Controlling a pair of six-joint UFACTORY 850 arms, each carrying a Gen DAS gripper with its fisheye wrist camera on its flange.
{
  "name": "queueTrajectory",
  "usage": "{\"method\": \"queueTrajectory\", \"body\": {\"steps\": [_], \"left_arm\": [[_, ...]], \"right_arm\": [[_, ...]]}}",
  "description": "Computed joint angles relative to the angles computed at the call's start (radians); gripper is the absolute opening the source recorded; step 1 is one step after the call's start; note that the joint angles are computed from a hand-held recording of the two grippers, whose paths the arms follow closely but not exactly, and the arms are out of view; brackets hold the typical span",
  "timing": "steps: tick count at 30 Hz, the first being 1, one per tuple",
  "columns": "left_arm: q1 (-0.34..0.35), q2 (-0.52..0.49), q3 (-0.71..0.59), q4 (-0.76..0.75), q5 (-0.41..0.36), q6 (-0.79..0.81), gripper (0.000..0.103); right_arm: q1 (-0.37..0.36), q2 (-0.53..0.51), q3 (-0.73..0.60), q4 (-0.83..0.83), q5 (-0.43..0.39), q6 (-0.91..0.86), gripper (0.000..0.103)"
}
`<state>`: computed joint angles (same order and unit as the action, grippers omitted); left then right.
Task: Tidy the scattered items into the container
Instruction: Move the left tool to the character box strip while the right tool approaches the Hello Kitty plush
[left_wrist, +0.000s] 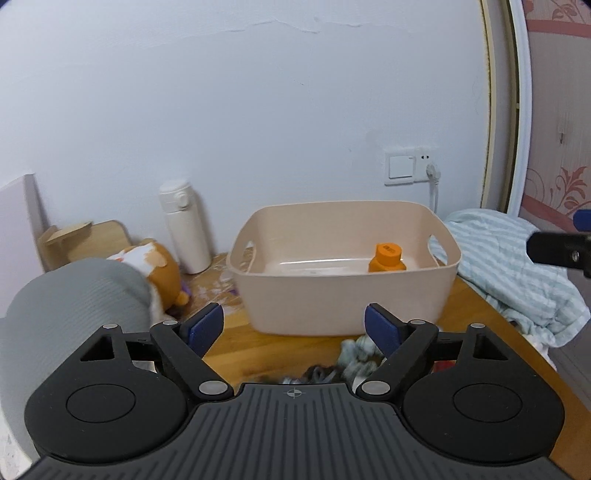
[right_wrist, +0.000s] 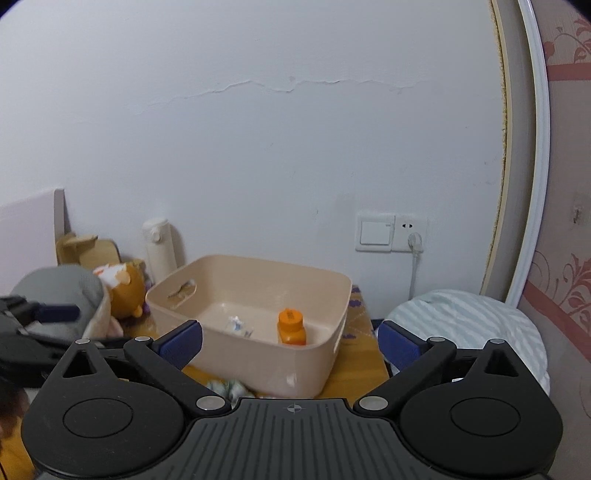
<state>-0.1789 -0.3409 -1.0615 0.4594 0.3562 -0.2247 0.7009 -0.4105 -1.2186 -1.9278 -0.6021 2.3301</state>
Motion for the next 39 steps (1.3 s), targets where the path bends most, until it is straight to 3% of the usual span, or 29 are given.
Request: {"method": "queueTrajectory", "body": {"steps": [8,14,23,39], "left_arm": [[0.056,0.074,0.139,-0.011,0.085,0.023,0.086],[0.087,0.072,0.192,0.045,0.112,0.013,0.086],[0.109,0.005,0.186,0.109,0.084,-0.040,0.086],[0.103,-0.105,0.113,0.165,0.026,-0.110,0.086]], "right_arm": [[0.065,0.024,0.078,0.040,-0.045,-0.016,0.103],[0.079,0.037,0.131,0.001,-0.021,0.080,0.103],[0.076,0.013,0.150,0.045,0.001,0.094,0.103],[0.039,-0.114,0.054,0.242,0.075,-0.124,0.103]]}}
